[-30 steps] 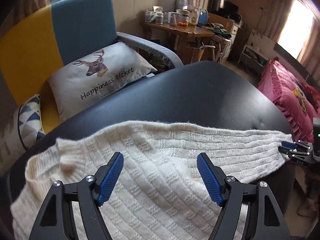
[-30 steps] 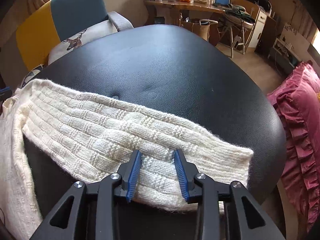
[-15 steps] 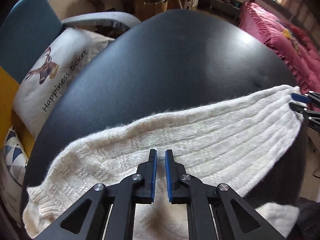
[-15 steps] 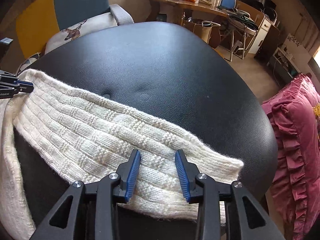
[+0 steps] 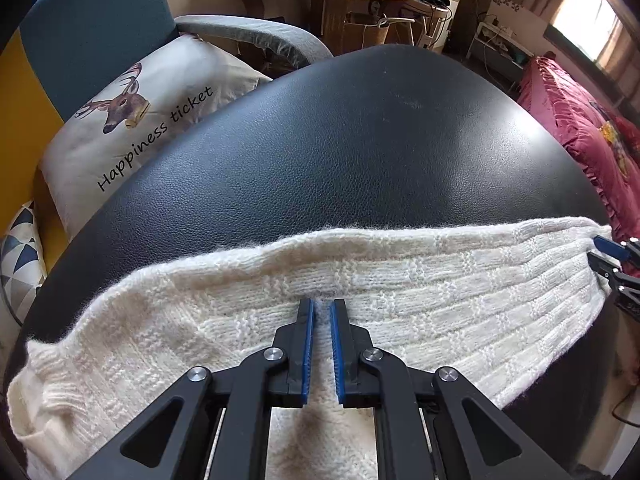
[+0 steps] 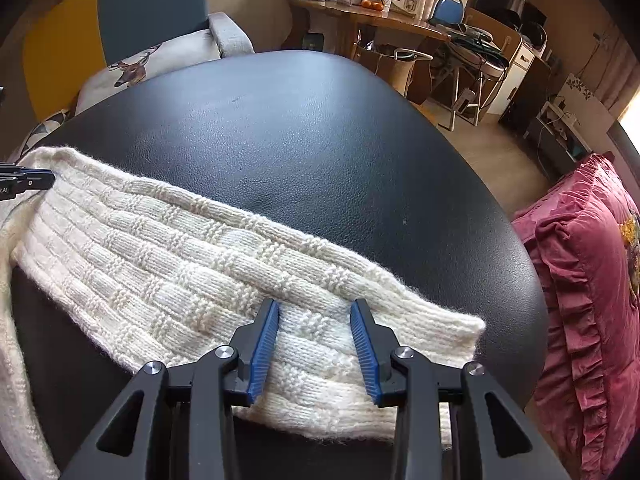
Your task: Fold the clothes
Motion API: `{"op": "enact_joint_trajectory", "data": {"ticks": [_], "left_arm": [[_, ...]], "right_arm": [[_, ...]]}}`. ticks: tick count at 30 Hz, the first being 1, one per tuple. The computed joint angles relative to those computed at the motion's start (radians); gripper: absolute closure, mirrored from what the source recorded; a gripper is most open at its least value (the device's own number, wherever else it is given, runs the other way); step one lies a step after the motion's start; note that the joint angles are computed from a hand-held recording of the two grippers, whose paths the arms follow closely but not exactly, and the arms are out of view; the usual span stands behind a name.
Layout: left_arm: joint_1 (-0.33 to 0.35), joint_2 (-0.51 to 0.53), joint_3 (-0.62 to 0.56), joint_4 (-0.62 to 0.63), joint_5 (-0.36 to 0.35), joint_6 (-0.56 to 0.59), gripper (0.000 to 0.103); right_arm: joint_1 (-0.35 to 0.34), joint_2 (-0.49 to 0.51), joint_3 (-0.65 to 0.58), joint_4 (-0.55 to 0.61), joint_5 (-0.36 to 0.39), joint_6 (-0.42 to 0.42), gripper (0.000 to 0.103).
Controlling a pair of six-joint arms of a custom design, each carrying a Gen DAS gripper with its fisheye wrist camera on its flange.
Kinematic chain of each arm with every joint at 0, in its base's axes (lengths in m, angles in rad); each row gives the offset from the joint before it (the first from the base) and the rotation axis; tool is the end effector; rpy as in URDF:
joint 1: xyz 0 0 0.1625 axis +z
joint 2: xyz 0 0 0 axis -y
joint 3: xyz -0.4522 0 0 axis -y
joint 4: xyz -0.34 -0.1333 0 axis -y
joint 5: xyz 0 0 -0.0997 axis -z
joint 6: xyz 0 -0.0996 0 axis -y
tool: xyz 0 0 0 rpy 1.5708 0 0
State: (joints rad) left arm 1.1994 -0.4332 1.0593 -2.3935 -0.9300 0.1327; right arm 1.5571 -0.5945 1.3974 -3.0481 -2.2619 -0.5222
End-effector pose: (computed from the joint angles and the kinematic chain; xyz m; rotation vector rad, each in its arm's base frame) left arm -0.1104 -0.8148 0.0943 0.5458 2.4483 -0.3445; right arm 0.0597 -0.7375 0.1735 0.2919 -2.2551 0.5477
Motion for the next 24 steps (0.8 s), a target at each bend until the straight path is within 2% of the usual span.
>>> {"op": "enact_joint_trajectory", "data": {"ticks": [3,4,6,10,13,16,17,20,22,23,24], "left_arm": [[0.000,-0.067,0.105,-0.132,-0.066,-0.025,0.094],[-0.001,-0.095,0.147,-0.185,-0.090,-0.030,0.093],[-0.001,-0.155,0.240,-0.261,-0.128,-0.037,0.092],[0.000,-0.256,0.443,-0.366,-0.124,-0.036,0.091],[0.009,-0.298,0.559,-0.422,-0.116,-0.052,0.091],[0.011,-0.325,0.652,-0.470,-0.108,-0.083,0.091],[0.011,-0.328,0.670,-0.481,-0.105,-0.088,0.091],[0.011,-0.328,0.702,-0.498,-0.097,-0.099,0.089],[0.010,-0.329,0.713,-0.513,-0.102,-0.105,0.083],[0.010,-0.330,0.716,-0.518,-0.108,-0.109,0.080],[0.010,-0.330,0.720,-0.525,-0.114,-0.115,0.075]], "right_arm": [[-0.020,-0.069,0.039,0.044,0.138,0.074,0.066],[-0.035,-0.118,0.083,0.014,0.230,0.122,0.066],[-0.073,-0.211,0.157,-0.013,0.371,0.256,0.066],[-0.168,-0.330,0.242,0.110,0.629,0.512,0.066],[-0.204,-0.352,0.312,0.085,0.642,0.654,0.064],[-0.261,-0.351,0.397,0.017,0.769,0.765,0.062],[-0.263,-0.338,0.409,-0.007,0.772,0.781,0.062],[-0.262,-0.278,0.413,-0.140,0.744,0.876,0.063],[-0.258,-0.235,0.404,-0.266,0.728,0.907,0.063],[-0.241,-0.215,0.383,-0.296,0.680,0.878,0.065],[-0.217,-0.194,0.351,-0.300,0.613,0.807,0.068]]}}
